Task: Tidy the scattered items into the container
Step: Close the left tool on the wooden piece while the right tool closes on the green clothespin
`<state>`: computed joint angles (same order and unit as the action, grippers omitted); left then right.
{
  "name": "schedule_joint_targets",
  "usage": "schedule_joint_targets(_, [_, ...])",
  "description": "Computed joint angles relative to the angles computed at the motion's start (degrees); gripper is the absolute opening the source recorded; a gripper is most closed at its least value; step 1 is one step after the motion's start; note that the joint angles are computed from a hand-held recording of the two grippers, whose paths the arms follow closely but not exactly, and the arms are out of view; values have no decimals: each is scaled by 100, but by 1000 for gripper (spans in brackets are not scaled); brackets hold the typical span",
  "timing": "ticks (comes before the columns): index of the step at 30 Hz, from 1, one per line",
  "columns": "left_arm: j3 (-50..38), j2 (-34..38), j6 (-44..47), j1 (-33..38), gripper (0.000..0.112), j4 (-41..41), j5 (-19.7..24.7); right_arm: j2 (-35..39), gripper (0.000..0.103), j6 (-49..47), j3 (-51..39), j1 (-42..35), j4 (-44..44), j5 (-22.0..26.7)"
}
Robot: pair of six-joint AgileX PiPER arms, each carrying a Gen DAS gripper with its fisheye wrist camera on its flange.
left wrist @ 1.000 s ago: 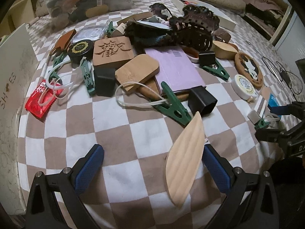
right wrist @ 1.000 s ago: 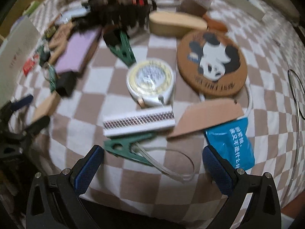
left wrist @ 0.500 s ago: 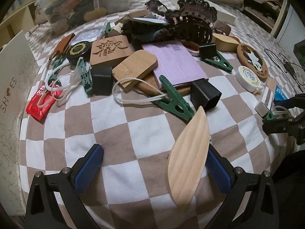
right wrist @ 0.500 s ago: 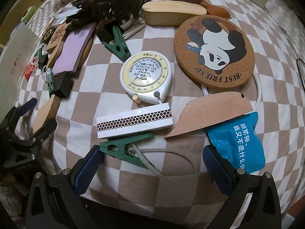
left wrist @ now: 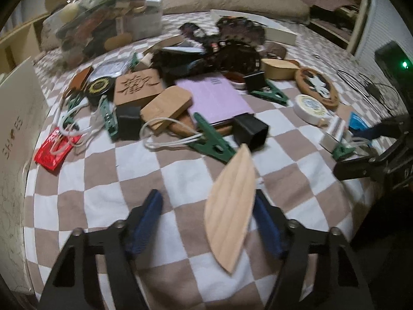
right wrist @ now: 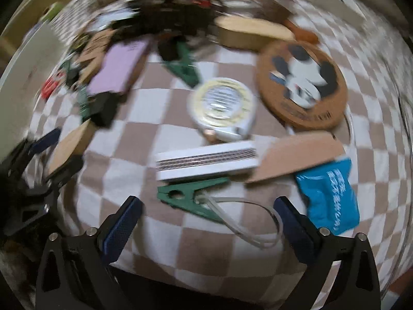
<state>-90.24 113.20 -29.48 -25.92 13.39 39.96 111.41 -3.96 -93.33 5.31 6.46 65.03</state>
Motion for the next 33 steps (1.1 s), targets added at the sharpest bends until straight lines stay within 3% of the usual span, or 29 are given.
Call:
schedule_joint_targets(2, [-5,-5,145,17,56,-152,-34,-80,90,-93,105,111,-80,-97])
schedule_joint_targets(9, [29,-63,486,3,35,-519,-109,-193,82,-106,195,76,-84,-150])
schedule_joint_targets(15, [237,-229,810,127,34,-1082,-247,-247,80,-96,124,116,92,65])
schedule_joint_targets(17, [337,-292,903,174,34,-1259,-314,-274,91,144,175,251,42,41])
schedule_joint_targets(20, [492,-391,1008,224,34,-1466,-418,-171,99,362,78,313,-127,-35])
schedule_joint_targets(28, [655,-498,1204,300,34,-1764,-537,-187,98,294,161,-80,162,-389])
schedule_joint_targets(33, [691,-530,1276,327,34,-1878,-548,-384,86,479,432,96,-103,-602])
